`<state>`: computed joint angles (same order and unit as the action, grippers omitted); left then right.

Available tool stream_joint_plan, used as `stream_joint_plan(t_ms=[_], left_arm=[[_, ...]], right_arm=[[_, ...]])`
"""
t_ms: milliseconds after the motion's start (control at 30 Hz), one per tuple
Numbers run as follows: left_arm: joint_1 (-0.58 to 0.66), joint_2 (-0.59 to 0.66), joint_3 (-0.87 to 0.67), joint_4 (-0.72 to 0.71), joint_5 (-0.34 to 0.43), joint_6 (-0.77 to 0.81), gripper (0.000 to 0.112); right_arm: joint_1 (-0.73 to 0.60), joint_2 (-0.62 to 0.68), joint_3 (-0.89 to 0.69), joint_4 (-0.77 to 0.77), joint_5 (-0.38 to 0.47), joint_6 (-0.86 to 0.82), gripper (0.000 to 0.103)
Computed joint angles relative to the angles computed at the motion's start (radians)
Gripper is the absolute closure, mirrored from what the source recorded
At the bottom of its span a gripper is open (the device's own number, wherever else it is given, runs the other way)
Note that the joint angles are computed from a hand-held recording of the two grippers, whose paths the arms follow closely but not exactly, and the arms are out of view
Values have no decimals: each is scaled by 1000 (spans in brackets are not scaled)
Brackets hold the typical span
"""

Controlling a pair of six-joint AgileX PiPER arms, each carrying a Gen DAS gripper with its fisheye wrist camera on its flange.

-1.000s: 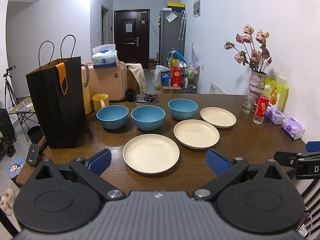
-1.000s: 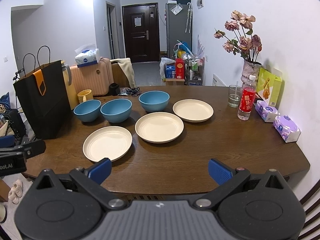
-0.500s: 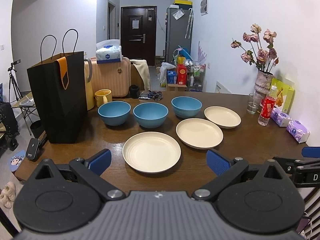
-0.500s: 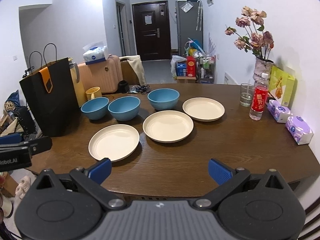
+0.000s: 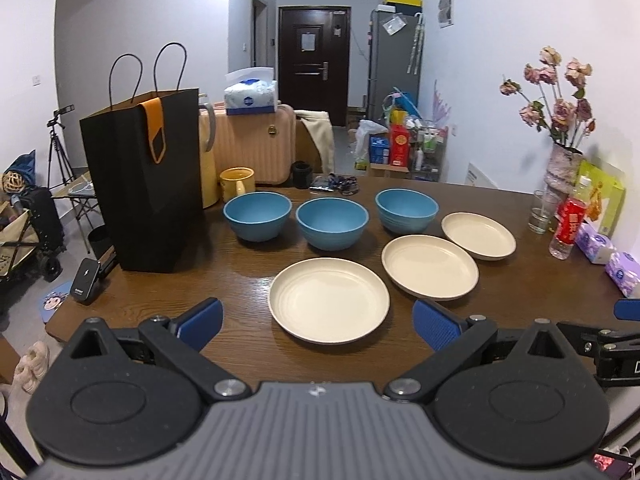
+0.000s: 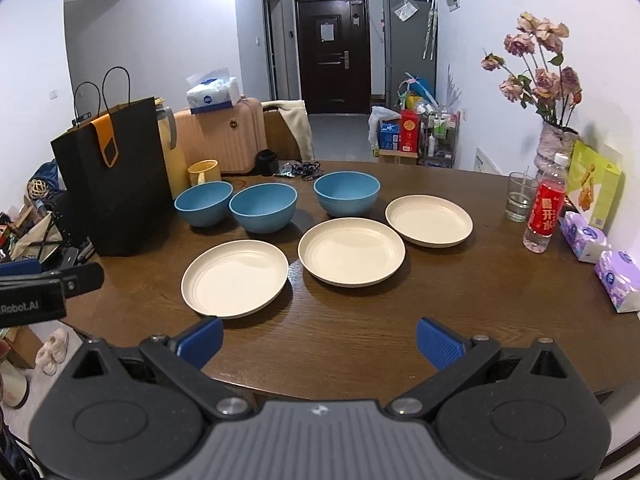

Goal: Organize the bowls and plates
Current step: 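Move the left tool toward one cream plate while the right tool approaches another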

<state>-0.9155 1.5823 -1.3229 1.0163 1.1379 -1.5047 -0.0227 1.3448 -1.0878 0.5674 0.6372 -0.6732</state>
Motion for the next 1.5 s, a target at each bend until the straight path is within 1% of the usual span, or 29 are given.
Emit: stream_joint_plan(t_ms=[100,167,233,333,467,533,700,800,933,1100,1133,1367,1500], left_arm=[[43,2,-1,-3,-21,15,9],[80,3,5,-1,-50,26,9],[126,1,14,3,-94,46,9],[217,7,13,-6,-185,103,9],[365,41,-30,-82,-330,248,9],[427,66,-57,-136,-391,336,9],[569,145,-133,-318,-509,590,9],[637,187,-175,-440,-554,757,9],[704,257,-245,-603,-569,965,9],[750,307,-294,-726,-564,1112,9],[758,324,-314,-746,-553,1134,9],[783,410,-403,-808,-501,1197,9],[785,467,-466,-803,-462,1190,9]], right_arm=[[25,45,-34,-11,-6,23,0],[49,78,-60,-27,-20,49,0],[79,114,-88,-52,-44,89,0],[132,183,-148,-115,-79,192,0],[202,287,-259,-220,-92,366,1],[239,346,-323,-305,-99,474,1],[314,482,-478,-450,-71,689,1],[352,554,-556,-537,-42,815,2],[383,627,-630,-599,-11,919,3],[405,707,-724,-636,47,976,4],[410,723,-746,-647,63,990,4],[406,837,-881,-625,142,982,5],[397,910,-979,-599,191,948,6]])
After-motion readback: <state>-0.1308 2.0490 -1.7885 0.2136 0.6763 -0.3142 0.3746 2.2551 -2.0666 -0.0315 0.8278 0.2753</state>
